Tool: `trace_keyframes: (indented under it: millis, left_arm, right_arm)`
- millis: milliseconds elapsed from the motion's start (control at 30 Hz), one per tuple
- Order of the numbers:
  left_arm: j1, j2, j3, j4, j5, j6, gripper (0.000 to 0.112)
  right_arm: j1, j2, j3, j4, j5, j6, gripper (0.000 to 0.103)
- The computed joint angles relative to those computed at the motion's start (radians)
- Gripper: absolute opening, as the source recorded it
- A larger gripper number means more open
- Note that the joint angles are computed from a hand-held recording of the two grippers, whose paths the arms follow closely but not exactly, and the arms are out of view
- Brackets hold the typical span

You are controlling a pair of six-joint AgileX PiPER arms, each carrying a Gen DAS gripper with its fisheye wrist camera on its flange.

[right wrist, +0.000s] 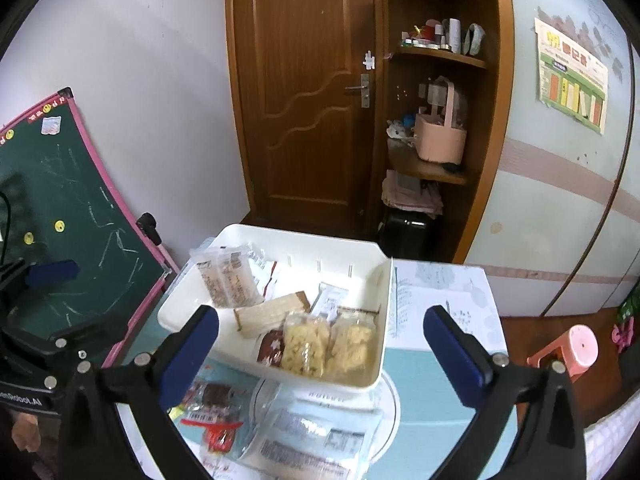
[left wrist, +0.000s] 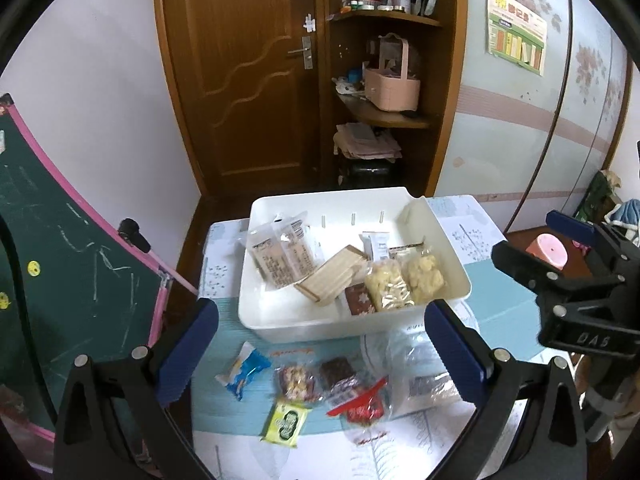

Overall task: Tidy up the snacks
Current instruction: 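Withdraw both tools from the tray toward the remaining snacks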

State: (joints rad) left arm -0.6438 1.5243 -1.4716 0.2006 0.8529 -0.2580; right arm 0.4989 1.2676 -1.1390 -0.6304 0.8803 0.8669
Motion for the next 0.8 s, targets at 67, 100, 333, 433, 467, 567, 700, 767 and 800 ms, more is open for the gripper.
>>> trace_keyframes:
  millis: [67, 100, 333, 433, 467, 567, 700, 767, 800]
  left_arm:
    - [0.000, -0.045, 0.052, -0.001, -0.015, -0.005, 0.103]
    - [0.004, -0.062, 0.072, -0.010, -0.022, -0.004, 0.103]
    - [0.010, -0.173, 0.248, 0.013, -0.105, -0.044, 0.103]
    - [0.007, -0.197, 0.331, 0.043, -0.155, -0.072, 0.103]
    - [0.005, -0.202, 0.363, 0.060, -0.174, -0.091, 0.103]
    - [-0.003, -0.196, 0.453, 0.132, -0.233, -0.173, 0.103]
    - [0.012, -0.142, 0.559, 0.159, -0.308, -0.230, 0.103]
    - [0.023, -0.102, 0.601, 0.181, -0.348, -0.269, 0.103]
    - [0.025, -0.086, 0.615, 0.198, -0.363, -0.290, 0.103]
  right_arm:
    - [0.024, -0.039, 0.037, 0.004, -0.002, 0.028, 0.103]
    - [0.037, -0.054, 0.051, -0.001, 0.000, 0.044, 0.103]
    - [0.135, -0.109, 0.157, -0.047, 0.039, 0.186, 0.103]
    - [0.150, -0.114, 0.217, -0.043, 0.023, 0.213, 0.103]
    - [0.152, -0.115, 0.238, -0.041, 0.014, 0.222, 0.103]
    - [0.141, -0.109, 0.309, -0.026, -0.026, 0.249, 0.103]
    - [0.086, -0.074, 0.409, 0.014, -0.106, 0.270, 0.103]
    - [0.043, -0.040, 0.453, 0.054, -0.156, 0.248, 0.103]
    - [0.019, -0.024, 0.472, 0.079, -0.181, 0.228, 0.103]
